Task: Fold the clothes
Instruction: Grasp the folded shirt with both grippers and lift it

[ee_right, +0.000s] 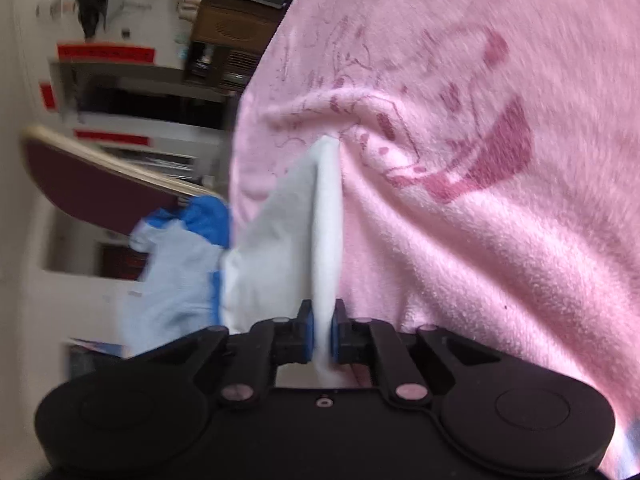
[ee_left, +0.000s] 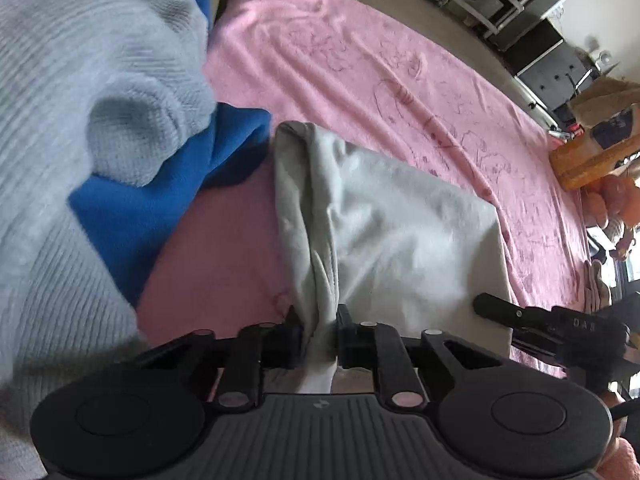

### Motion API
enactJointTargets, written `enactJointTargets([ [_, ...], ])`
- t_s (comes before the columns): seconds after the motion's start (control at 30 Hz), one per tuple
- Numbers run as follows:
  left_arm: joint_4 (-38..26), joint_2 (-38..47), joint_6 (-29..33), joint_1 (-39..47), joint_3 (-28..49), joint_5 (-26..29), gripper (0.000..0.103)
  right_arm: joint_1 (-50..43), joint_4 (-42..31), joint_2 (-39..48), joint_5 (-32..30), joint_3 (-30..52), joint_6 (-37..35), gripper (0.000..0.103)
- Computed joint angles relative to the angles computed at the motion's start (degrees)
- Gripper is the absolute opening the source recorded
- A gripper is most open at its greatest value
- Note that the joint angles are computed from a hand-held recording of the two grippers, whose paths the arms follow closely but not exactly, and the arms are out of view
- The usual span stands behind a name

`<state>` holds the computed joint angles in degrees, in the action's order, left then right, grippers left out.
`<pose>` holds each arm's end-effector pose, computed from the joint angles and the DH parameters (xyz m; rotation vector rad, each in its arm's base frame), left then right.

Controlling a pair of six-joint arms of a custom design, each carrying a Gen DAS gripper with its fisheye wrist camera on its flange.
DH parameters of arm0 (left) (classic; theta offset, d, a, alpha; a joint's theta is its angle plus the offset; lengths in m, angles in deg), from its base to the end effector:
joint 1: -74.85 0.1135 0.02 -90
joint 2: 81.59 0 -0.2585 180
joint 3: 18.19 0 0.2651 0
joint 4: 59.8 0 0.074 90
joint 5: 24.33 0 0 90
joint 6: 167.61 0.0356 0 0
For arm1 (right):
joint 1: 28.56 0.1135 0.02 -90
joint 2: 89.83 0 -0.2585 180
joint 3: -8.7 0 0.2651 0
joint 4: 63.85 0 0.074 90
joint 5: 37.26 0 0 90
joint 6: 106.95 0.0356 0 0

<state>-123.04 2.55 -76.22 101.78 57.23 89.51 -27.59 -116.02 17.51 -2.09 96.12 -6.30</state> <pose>0.2639 0.1179 0.2291 -0.5092 2.6564 -0.4483 0.3748 0.0355 0.1800 0.0076 2.6138 1.3859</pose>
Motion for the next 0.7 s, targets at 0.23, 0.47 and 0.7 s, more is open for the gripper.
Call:
enactJointTargets([
  [0.23, 0.15, -14.38, -0.12, -3.02, -3.46, -1.12, 0.009, 6.81, 0.84, -18.83, 17.75, -4.67, -8.37, 0.005],
  [0.47, -0.89, -27.81, -7.78, -14.79, 0.17, -3.73, 0.009, 1.58, -7.25, -32.82, 18.62, 0.18, -15.31, 0.005],
  [0.7, 6.81, -25.95, -23.40, -44.98, 9.22, -18.03, 0.009, -21.36, -22.95, -33.66, 8.63, 16.76, -28.47, 0.005],
])
